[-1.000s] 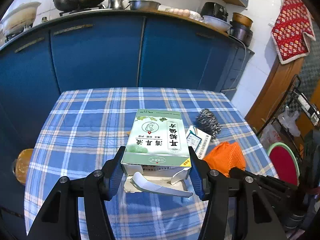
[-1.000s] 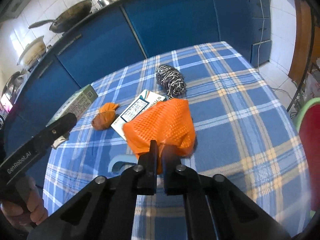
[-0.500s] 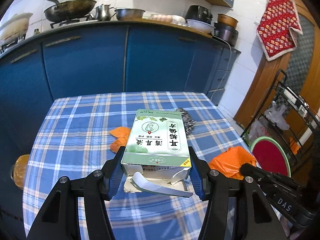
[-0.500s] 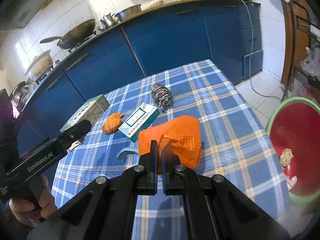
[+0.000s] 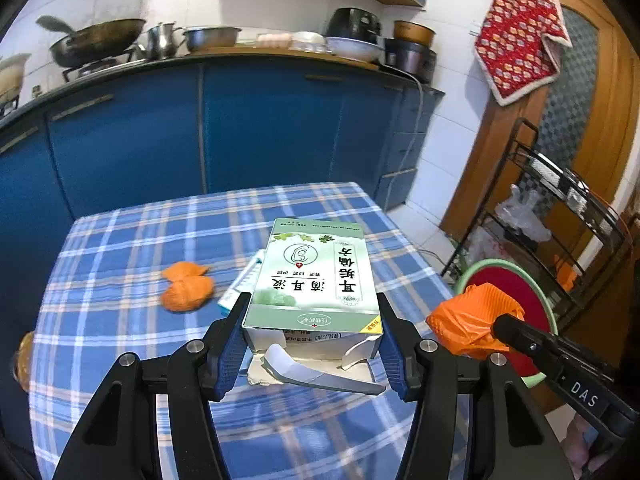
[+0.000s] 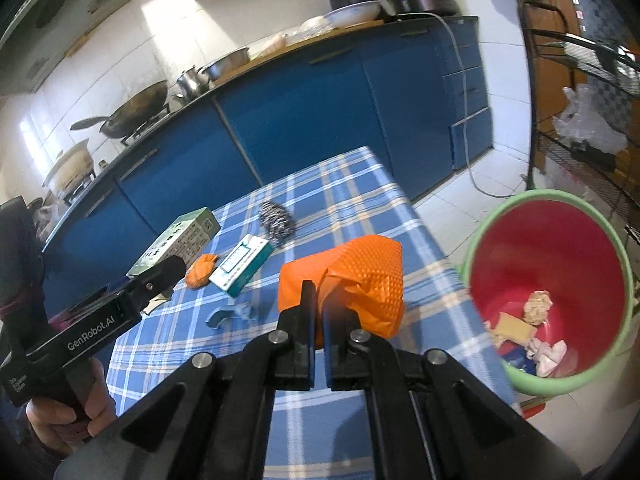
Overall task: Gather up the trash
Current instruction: 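Carry the box and orange glove to the bucket and open both grippers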
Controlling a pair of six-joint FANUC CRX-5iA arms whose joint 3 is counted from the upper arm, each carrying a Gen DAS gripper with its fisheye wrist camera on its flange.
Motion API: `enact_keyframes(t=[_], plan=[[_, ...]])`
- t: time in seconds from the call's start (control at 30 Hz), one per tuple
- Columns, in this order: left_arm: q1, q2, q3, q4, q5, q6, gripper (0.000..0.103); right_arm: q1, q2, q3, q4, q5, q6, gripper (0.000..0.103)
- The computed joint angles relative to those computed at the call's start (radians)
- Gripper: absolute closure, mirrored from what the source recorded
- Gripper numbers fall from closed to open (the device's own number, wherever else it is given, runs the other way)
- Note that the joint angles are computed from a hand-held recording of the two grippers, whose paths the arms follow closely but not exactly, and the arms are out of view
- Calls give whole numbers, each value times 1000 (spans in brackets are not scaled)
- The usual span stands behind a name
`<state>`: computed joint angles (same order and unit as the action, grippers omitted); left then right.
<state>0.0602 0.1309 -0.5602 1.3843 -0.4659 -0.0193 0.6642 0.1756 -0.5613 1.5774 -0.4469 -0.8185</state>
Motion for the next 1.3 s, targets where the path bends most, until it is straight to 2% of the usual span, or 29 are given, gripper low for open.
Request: enact_keyframes(t=[0.43, 0.8, 1.3], plan=[[-83, -6, 9, -67, -15, 17, 44, -13, -113, -127, 9, -81, -92, 98], [-173, 13, 40, -139, -21, 35, 44, -45, -191, -220, 13, -111, -162, 98], [-280, 82, 78, -234, -25, 70, 44, -137, -238, -323, 22, -68, -275, 98]])
